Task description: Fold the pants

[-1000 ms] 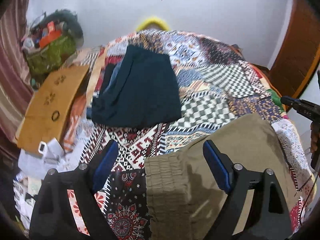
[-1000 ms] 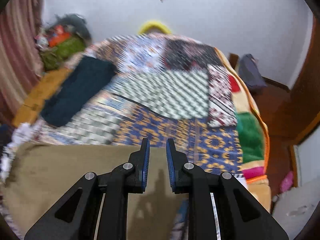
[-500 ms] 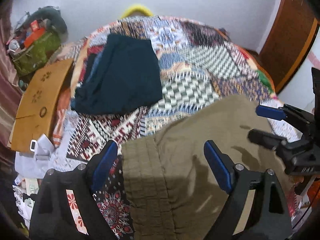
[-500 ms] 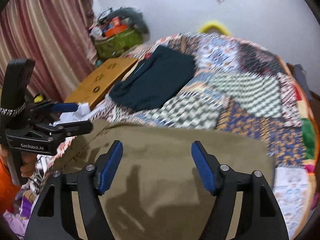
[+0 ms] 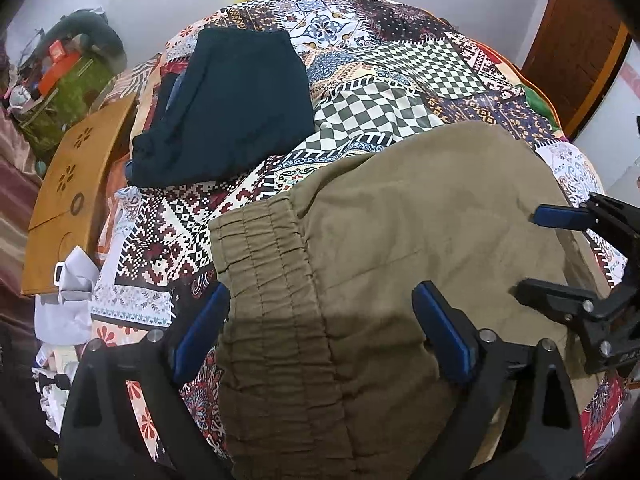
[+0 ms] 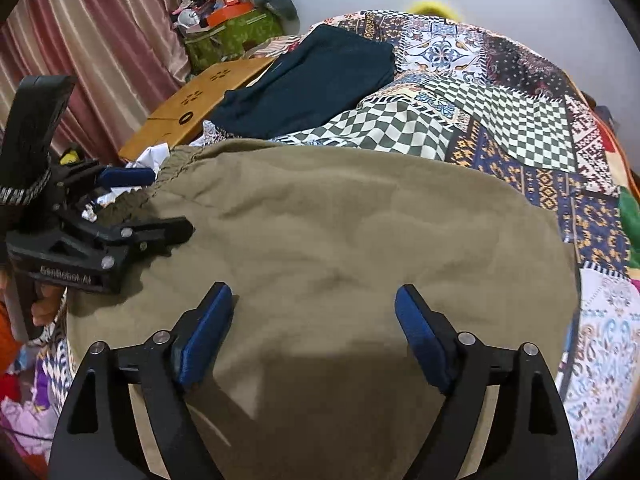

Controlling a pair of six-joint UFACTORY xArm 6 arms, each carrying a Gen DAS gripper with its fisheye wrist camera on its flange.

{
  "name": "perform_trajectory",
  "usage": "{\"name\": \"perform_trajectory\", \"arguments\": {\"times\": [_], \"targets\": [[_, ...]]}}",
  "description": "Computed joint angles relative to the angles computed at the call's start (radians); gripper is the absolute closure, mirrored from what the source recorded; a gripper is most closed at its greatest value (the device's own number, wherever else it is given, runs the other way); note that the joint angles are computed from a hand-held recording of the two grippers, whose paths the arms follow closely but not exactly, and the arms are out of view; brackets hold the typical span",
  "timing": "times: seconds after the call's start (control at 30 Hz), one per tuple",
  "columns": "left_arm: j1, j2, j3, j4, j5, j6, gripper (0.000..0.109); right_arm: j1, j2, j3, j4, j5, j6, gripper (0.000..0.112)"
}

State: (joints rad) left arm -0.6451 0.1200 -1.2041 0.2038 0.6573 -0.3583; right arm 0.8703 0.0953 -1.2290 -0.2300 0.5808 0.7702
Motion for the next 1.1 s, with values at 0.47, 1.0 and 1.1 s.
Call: {"name": "perform_trajectory", "arguments": {"times": [0.47,1.0,1.1], "targets": [[-0.048,-0.125,0.118,0.122,0.006,-0.094,0.013,0.047,-0.158,0.165,-0.061,0.039,0.133,0.025],[-0.071,-0.263,0.264,0.131,-0.032,-0.236,0.011,0.104,-0.356,0.384,-0.133,0.048,0.388,0.024],[-0.083,-0.283,0.282,0.169,-0.029,-0.276,0.011,0.114,-0.371,0.393,-0.151,0.06,0.425,0.024]]}}
